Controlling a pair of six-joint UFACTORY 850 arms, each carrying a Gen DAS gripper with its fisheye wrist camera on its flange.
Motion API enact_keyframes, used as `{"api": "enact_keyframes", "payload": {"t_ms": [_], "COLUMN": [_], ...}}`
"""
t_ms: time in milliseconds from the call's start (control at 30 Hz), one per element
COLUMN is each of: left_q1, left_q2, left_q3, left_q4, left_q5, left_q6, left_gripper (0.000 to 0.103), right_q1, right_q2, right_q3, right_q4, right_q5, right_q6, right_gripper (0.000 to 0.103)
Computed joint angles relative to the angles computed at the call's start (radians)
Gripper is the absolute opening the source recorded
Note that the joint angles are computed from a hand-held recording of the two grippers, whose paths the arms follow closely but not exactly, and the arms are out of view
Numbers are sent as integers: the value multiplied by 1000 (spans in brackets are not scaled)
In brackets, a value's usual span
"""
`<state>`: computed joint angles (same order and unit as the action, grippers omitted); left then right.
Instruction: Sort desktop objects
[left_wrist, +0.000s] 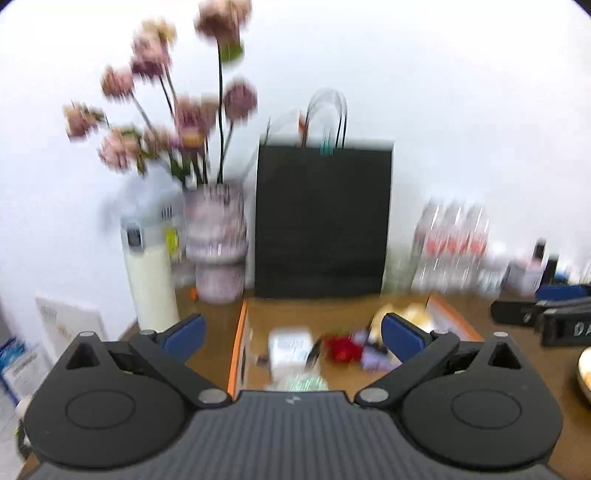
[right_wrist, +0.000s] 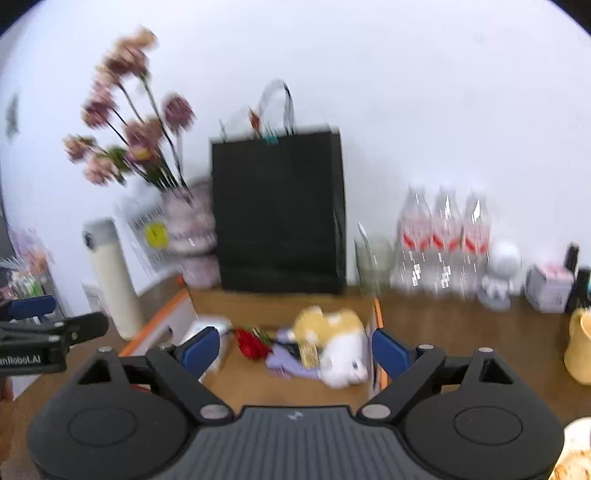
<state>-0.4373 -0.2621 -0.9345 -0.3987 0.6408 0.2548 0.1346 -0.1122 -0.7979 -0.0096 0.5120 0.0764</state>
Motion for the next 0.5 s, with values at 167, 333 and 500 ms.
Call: {"api": "enact_keyframes", "payload": {"t_ms": [167,333,500], "left_q1": [-35,-40,-71], "left_q2": [12,52,114], "left_q3": [63,110,203], "left_q4": [-38,-44,-121], "left_q5": [142,148,88], "left_q6": [58,25,93], "left_gripper": [103,103,103], "right_q1": [21,32,50], "right_q2": [29,50,86], "right_q3": [64,110,206], "right_q4": [20,41,32], "right_q5": [131,130,89], "right_q6": [-44,-33,22], "right_gripper": [92,93,93]}}
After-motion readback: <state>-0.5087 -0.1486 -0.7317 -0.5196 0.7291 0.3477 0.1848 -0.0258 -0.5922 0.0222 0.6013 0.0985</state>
